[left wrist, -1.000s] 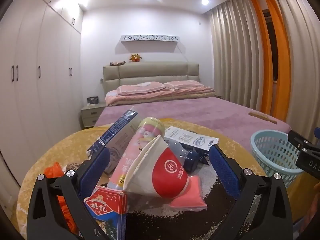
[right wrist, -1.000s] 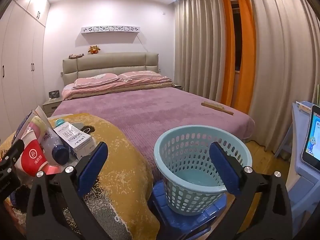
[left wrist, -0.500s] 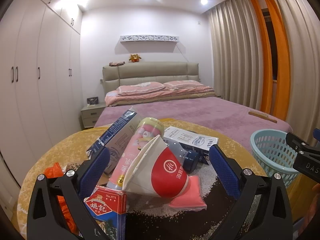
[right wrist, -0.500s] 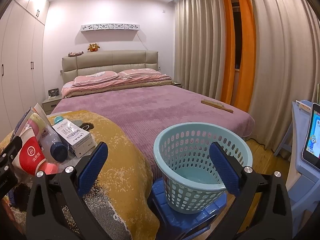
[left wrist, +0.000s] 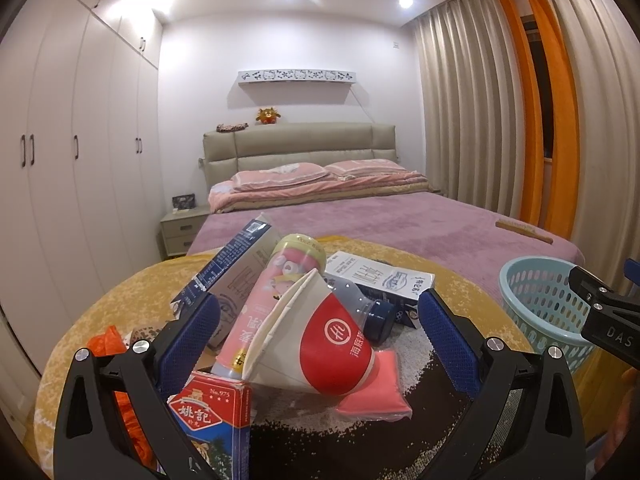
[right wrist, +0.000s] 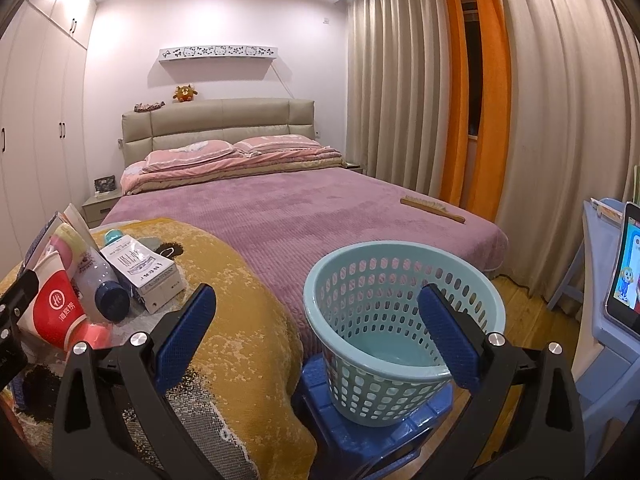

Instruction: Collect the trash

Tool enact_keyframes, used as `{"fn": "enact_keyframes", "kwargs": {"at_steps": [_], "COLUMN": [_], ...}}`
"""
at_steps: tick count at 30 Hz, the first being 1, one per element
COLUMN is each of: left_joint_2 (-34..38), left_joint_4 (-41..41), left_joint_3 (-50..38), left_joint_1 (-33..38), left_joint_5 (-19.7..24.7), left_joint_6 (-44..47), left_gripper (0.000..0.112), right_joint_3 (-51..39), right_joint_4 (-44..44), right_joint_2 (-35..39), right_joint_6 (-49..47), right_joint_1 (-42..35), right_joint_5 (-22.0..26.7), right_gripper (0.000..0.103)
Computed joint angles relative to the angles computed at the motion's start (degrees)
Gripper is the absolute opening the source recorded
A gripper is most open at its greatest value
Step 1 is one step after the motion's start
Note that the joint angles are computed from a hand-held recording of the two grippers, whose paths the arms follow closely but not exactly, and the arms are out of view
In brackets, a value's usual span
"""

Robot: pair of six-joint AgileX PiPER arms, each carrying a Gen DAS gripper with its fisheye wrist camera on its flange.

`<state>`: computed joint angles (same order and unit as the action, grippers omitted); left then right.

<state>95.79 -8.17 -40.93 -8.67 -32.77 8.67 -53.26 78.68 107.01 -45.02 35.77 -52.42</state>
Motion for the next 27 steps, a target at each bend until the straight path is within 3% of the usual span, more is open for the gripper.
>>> {"fn": "enact_keyframes", "kwargs": {"at_steps": [27], "left_joint_2": [-0.1], "left_joint_4": [-0.2], "left_joint_3": [0.0], "left_joint_1": [-0.1], "left_joint_5": [0.1], "left_joint_6": [0.1], "left_gripper": [0.096], "right_joint_3": [1.0], "right_joint_4": [-2.4], "right_joint_2": [0.0], "right_joint_6": [1.8], "right_joint_1": [-0.7], "right_joint_5": [1.1], "right_gripper": [0.094]}}
